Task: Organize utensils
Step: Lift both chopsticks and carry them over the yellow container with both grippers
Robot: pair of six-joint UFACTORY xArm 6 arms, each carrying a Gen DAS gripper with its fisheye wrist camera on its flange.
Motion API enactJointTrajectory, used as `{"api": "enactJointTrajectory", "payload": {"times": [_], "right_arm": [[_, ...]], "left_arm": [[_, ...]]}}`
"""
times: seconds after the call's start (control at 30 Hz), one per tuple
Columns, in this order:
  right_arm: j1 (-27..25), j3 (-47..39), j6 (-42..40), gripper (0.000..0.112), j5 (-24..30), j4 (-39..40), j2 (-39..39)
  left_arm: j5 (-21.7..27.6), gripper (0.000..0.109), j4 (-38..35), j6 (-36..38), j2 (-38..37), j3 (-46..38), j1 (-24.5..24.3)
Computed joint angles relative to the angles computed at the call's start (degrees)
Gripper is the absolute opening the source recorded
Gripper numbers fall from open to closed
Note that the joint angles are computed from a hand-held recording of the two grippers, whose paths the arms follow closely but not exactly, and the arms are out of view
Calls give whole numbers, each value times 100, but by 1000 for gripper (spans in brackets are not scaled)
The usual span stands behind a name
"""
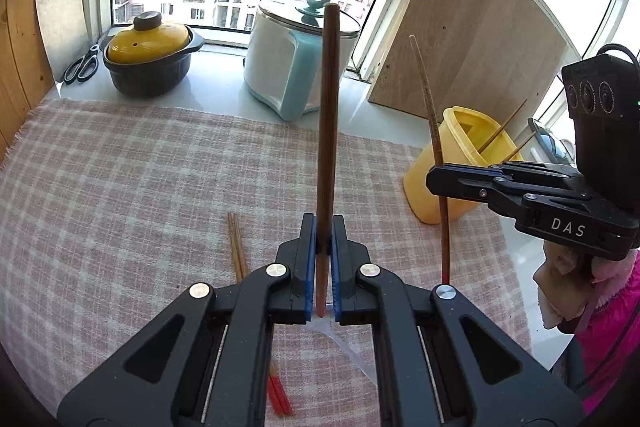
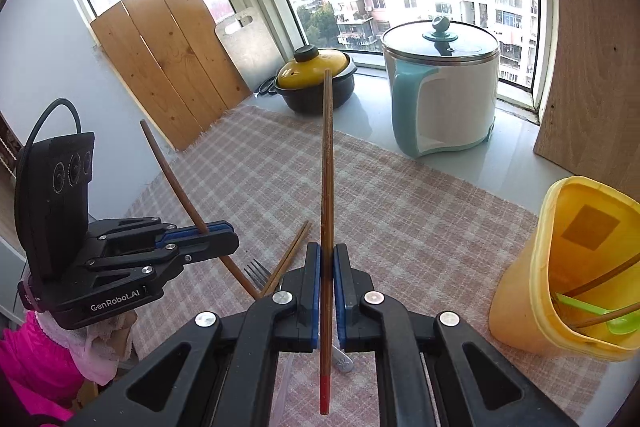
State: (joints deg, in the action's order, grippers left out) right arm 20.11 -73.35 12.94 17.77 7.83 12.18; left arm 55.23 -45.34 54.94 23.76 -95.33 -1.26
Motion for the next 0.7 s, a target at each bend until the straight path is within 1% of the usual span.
{"api": "enactJointTrajectory", "payload": {"times": [0.13,0.37,0.6,0.7], "right_arm": [[-160,251,327,4,-118,-391,-325],[-509,724,1169,4,-220,-1320,-939],[-833,1042,1801,4,-260,-1912,-1389],[-940,1124,1987,4,-308,-2092,-1519]], "left_arm": [[80,4,-123,151,-48,-104,-137],[278,4,-391,302,4,-475,-359],[422,4,-565,309,105,-794,-580],[504,4,-592,212,256,-1075,-662]]}}
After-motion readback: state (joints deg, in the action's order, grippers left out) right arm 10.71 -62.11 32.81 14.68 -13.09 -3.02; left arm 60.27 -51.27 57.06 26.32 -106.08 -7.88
